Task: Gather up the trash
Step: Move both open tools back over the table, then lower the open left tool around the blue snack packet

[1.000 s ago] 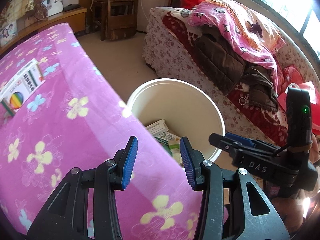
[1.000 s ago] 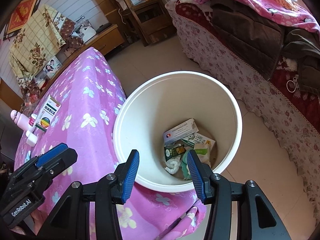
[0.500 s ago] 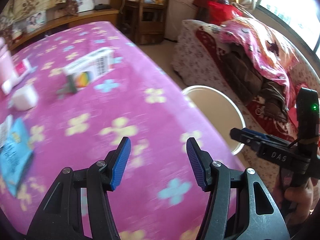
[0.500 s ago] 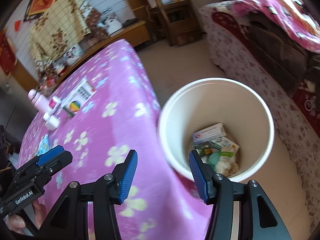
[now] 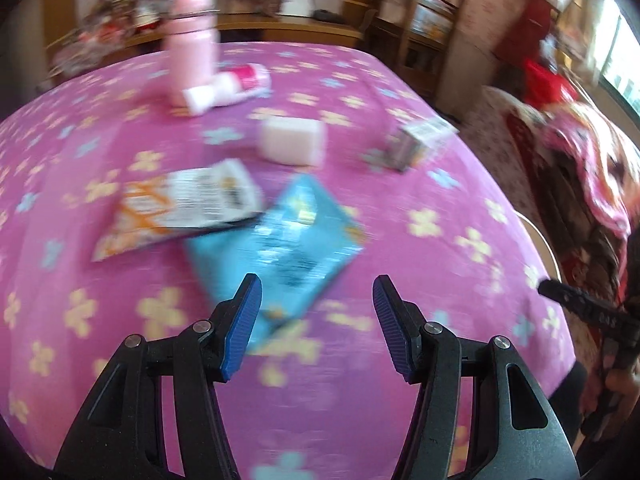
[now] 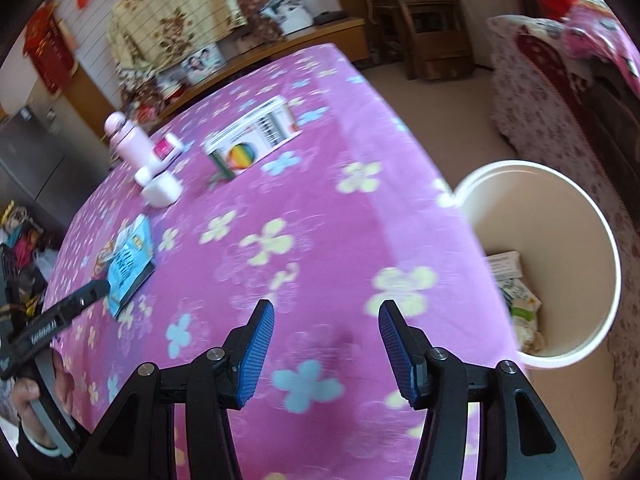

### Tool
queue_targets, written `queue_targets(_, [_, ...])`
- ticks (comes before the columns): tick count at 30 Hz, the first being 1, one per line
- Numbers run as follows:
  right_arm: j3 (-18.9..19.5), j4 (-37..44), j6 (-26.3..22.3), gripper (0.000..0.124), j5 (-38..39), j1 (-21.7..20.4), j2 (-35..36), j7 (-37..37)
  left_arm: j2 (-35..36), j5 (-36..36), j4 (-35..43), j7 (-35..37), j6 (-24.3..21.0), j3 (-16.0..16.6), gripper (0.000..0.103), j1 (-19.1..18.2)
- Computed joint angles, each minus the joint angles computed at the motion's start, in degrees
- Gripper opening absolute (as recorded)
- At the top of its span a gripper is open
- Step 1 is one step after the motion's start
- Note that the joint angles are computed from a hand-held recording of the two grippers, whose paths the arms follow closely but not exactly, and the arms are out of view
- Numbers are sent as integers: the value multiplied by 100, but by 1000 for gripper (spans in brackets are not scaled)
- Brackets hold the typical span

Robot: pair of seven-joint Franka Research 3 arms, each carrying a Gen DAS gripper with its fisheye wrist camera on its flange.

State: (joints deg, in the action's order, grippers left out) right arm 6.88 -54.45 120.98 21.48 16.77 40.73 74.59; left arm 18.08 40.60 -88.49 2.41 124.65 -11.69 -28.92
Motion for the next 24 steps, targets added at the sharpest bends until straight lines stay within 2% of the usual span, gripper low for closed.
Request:
queue_targets(2, [22, 30, -29, 60, -36, 72, 25, -38, -225, 32, -303, -202, -37, 45, 56, 56])
queue_targets(6, [41, 50, -77, 60, -83, 177, 37, -105, -391, 120, -562, -391, 5, 46, 56, 231])
queue_targets(13, [30, 159, -220, 60, -168, 282, 89, -181, -136, 141, -280, -363, -138, 88, 56, 370])
queue_targets(17, [29, 191, -277, 60, -140, 256, 112, -174, -28, -247, -280, -71, 175, 7, 56, 466])
queue_targets(20, [21, 211, -289, 60, -130, 249, 130, -137, 56, -466, -235, 157, 235, -37, 57, 414])
queue_targets(24, [28, 138, -241, 61, -87, 211, 83, -143, -31, -795, -400, 262, 698, -108, 56, 385])
